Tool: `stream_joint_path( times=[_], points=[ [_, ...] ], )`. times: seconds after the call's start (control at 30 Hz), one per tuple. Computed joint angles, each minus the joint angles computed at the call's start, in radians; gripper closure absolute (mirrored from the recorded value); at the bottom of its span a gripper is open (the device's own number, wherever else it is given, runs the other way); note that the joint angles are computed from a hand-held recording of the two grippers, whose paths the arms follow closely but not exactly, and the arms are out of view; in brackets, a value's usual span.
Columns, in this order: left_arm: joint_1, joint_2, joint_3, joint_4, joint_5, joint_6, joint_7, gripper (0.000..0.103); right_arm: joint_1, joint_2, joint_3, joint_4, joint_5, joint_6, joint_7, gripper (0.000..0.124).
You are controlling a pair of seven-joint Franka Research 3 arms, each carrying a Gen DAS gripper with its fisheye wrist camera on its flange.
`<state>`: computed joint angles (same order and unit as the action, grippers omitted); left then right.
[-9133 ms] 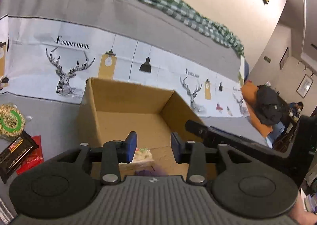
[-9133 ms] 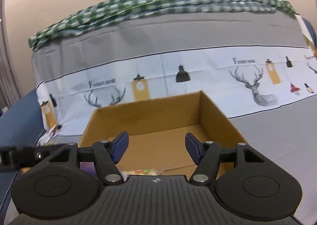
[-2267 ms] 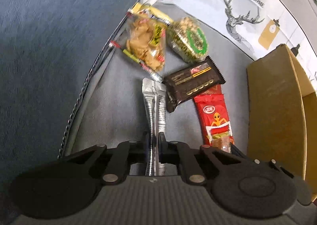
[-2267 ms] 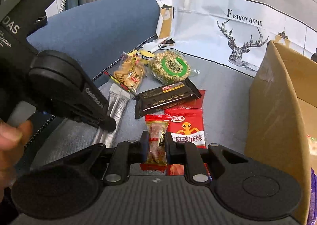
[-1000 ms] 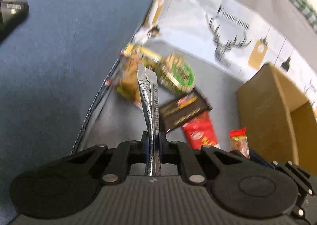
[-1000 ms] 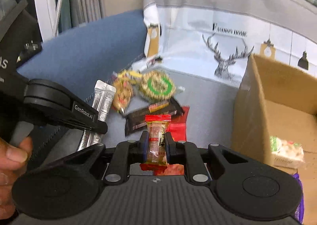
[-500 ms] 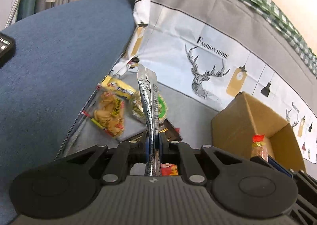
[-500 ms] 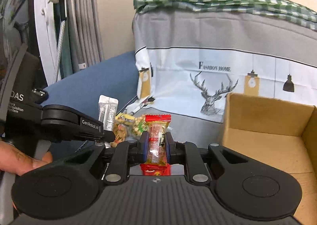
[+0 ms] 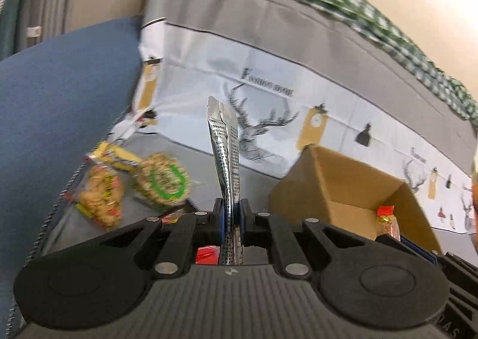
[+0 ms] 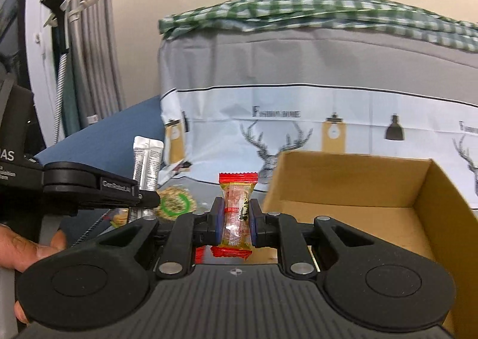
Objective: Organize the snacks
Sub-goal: 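Carry both snacks over the box and open both tools to release them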
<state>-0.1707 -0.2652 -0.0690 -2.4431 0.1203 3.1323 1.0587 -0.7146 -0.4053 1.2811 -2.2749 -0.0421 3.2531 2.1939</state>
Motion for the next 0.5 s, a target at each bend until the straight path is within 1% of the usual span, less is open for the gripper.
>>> stream_joint_path(
  times=[0.03, 0.07, 0.1, 0.2, 0.3, 0.33, 0.4, 0.43, 0.5],
  points=[
    [-0.026, 0.005, 0.015, 0.003, -0.012, 0.010, 0.014, 0.094, 0.014, -0.006, -0.020, -0.011, 0.005, 0.001, 0.002, 0.107],
    [-0.070, 0.009, 0.046, 0.005, -0.034, 0.024, 0.040, 0.094, 0.030, -0.014, -0.041, -0.024, 0.011, 0.003, 0.005, 0.107],
    [-0.101, 0.014, 0.065, 0.007, -0.049, 0.037, 0.058, 0.094, 0.039, -0.022, -0.057, -0.035, 0.015, 0.003, 0.008, 0.107],
    [-0.157, 0.019, 0.088, 0.008, -0.064, 0.091, 0.090, 0.094, 0.077, -0.050, -0.114, -0.067, 0.030, -0.005, 0.020, 0.107],
    [-0.196, 0.025, 0.101, 0.008, -0.041, 0.151, 0.086, 0.094, 0.109, -0.078, -0.168, -0.096, 0.038, -0.011, 0.034, 0.107],
    [-0.232, 0.028, 0.128, 0.009, -0.029, 0.170, 0.080, 0.094, 0.114, -0.089, -0.179, -0.104, 0.039, -0.015, 0.039, 0.107],
    [-0.344, 0.034, 0.221, 0.012, 0.006, 0.195, 0.068, 0.093, 0.116, -0.114, -0.195, -0.120, 0.044, -0.026, 0.058, 0.107],
    [-0.387, 0.036, 0.256, 0.014, 0.026, 0.205, 0.058, 0.094, 0.114, -0.123, -0.200, -0.127, 0.044, -0.033, 0.069, 0.107],
    [-0.471, 0.041, 0.324, 0.019, 0.070, 0.214, 0.036, 0.094, 0.101, -0.153, -0.202, -0.132, 0.046, -0.076, 0.104, 0.107]
  ],
)
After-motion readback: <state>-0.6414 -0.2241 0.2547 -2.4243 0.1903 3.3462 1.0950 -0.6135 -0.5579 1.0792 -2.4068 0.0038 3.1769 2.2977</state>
